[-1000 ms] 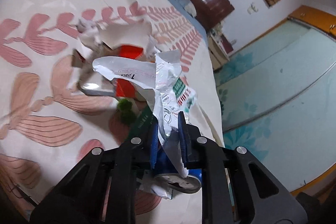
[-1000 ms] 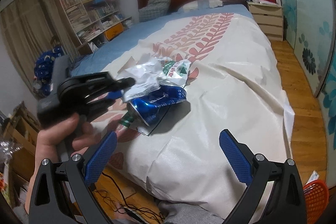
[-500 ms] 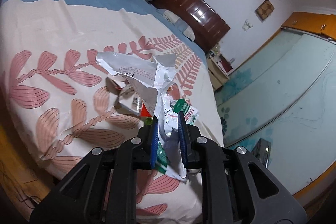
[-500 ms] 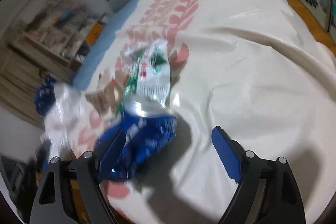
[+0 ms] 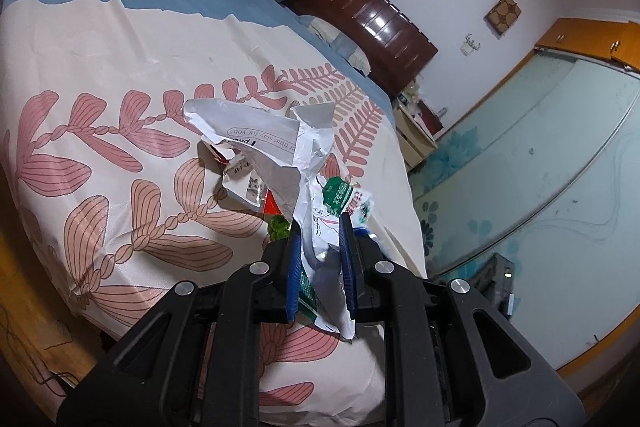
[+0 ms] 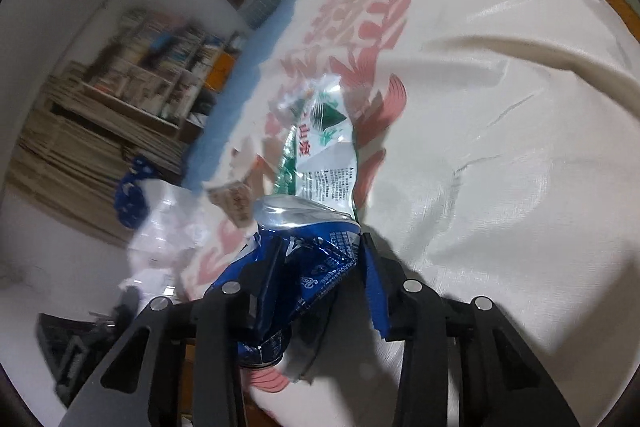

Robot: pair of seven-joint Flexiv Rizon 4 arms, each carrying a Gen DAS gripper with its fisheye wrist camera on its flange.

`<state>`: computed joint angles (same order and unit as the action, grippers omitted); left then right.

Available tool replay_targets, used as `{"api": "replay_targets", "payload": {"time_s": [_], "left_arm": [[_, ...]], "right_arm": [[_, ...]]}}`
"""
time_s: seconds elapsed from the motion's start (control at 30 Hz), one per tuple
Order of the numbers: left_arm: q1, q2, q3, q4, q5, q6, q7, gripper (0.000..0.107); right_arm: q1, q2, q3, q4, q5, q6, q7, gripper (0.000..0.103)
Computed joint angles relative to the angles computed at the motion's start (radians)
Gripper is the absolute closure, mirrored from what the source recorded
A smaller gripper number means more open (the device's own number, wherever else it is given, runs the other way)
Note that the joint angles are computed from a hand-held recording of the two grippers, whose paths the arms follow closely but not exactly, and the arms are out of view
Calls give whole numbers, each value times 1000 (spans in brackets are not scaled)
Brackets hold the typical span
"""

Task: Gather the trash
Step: 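Grasp the white paper wrapper with the left tool while the right tool grasps the blue can, then carry both items to the red basket and open both tools to drop them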

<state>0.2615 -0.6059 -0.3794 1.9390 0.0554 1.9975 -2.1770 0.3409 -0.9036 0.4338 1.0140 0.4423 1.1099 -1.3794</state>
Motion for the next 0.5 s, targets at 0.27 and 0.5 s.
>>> {"api": "replay_targets", "payload": {"time_s": [0.27, 0.5], "left_arm": [[-137, 64, 120, 41, -67, 21, 21, 90], [-366, 126, 227, -23, -161, -53, 166, 90]], "right_arm": [[-106, 55, 94, 44, 122, 17, -108, 65], [-345, 338, 109, 284, 273, -15, -339, 65]]}}
